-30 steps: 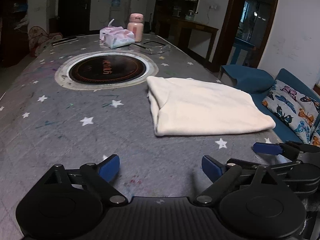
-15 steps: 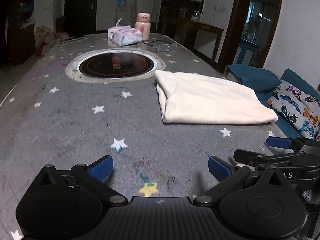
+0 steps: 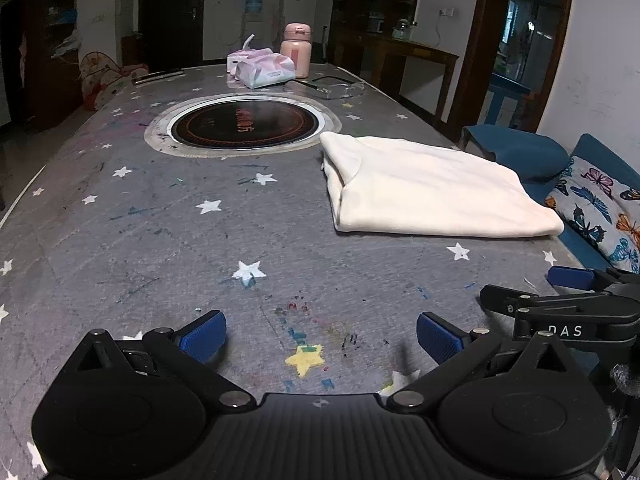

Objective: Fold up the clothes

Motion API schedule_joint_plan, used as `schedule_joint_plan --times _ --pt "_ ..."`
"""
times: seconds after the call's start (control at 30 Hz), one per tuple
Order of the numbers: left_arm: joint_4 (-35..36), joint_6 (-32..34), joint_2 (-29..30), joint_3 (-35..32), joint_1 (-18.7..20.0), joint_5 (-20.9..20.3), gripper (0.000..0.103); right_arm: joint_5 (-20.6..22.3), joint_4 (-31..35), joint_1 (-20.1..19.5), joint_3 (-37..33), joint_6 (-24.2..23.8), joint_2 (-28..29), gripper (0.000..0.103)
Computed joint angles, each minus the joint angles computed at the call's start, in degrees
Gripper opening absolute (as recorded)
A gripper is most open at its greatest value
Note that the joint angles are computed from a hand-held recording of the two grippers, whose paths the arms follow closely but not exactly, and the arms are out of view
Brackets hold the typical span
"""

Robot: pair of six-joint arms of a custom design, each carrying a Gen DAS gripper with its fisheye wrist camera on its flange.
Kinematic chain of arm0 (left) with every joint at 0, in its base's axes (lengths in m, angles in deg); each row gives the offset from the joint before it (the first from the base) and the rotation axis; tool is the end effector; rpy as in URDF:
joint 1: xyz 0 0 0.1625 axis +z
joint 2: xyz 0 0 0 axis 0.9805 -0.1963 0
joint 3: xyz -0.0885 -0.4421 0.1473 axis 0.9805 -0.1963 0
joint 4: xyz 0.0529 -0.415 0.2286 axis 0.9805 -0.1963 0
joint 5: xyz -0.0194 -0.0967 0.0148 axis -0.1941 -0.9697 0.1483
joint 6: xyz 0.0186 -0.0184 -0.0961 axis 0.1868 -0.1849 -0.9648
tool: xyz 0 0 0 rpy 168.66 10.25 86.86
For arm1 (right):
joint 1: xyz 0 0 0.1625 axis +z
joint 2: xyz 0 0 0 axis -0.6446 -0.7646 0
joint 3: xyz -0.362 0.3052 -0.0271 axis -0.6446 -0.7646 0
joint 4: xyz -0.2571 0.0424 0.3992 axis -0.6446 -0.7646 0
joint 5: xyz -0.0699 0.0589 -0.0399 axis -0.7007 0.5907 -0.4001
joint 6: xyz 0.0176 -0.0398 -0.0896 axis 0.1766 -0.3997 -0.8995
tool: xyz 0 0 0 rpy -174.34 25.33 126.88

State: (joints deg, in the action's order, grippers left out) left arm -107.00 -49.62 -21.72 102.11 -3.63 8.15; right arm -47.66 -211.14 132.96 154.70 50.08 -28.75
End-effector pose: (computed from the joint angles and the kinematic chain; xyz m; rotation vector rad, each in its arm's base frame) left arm -0.0411 -0.8078 0.0947 0.8998 2.4445 -0.7428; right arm 0.1102 -0.7331 0.0006 0.1580 -2.1276 1.0673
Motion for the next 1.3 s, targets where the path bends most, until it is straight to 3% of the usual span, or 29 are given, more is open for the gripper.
schedule_joint_plan --times 1.3 --pt "-3.24 -0.13 0.83 0.12 -0.23 1.85 0.103 -1.64 -1.46 0.08 -3.75 -1.03 2.48 0.103"
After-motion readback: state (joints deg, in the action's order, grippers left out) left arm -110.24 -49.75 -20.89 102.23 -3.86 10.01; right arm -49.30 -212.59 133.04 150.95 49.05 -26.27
